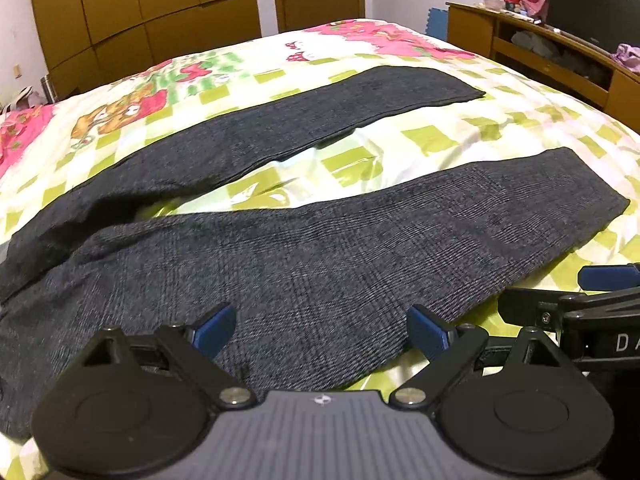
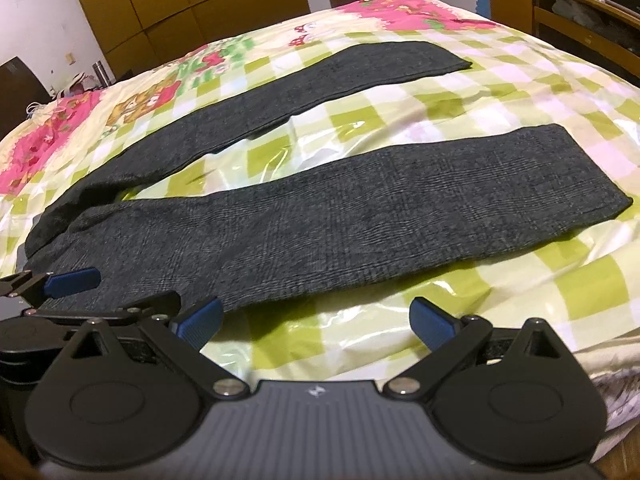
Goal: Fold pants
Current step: 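Grasp the hem of one trouser leg with the right gripper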
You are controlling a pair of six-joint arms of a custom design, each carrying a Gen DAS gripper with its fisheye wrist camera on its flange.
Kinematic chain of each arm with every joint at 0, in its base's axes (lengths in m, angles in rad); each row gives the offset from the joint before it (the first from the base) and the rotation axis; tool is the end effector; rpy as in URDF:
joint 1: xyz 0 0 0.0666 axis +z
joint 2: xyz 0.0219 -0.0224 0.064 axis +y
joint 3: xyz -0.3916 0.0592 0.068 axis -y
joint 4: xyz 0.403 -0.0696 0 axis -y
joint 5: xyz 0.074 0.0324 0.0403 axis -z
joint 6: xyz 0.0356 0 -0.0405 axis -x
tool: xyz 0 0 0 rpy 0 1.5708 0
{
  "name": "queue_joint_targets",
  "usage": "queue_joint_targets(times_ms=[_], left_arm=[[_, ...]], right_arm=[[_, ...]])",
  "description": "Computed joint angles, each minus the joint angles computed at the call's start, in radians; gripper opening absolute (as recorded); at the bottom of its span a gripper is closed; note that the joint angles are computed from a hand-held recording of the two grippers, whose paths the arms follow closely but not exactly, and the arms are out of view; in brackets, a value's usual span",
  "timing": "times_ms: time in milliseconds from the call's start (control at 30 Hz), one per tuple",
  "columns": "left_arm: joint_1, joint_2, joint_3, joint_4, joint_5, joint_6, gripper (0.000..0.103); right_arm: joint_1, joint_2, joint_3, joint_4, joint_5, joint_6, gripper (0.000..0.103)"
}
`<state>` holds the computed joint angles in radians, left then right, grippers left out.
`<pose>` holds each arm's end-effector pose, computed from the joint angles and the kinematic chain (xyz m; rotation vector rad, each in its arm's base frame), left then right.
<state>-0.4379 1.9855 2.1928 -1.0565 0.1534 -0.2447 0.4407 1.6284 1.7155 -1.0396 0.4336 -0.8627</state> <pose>0.6390 -0.3056 0.4625 0.8776 2.2607 -0.2736 0.5268 0.2315 0.4660 0.6671 2.3091 0.0446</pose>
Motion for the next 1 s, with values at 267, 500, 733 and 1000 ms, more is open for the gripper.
queue_joint_targets(times_ms=[267, 500, 733, 1000], left_arm=[[-0.026, 0.04, 0.057, -0.026, -0.003, -0.032, 0.103], [-0.059, 0.102, 0.151, -0.064, 0.017, -0.048, 0.103], [-0.084, 0.155, 0.237, -0.105, 0.018, -0.044, 0.103], [-0.099, 0.176, 0.272, -0.132, 0.027, -0.049, 0.103]], right_arm=[[-0.045, -0.048, -0.071, 0.039, -0.004, -0.021, 0.099], [-0.113, -0.132, -0.183, 0.04, 0.013, -0.114, 0.098], [-0.133, -0.129, -0.184, 0.053, 0.0, -0.085, 0.098], [-0.161, -0.161, -0.215, 0.055, 0.031, -0.111, 0.098]])
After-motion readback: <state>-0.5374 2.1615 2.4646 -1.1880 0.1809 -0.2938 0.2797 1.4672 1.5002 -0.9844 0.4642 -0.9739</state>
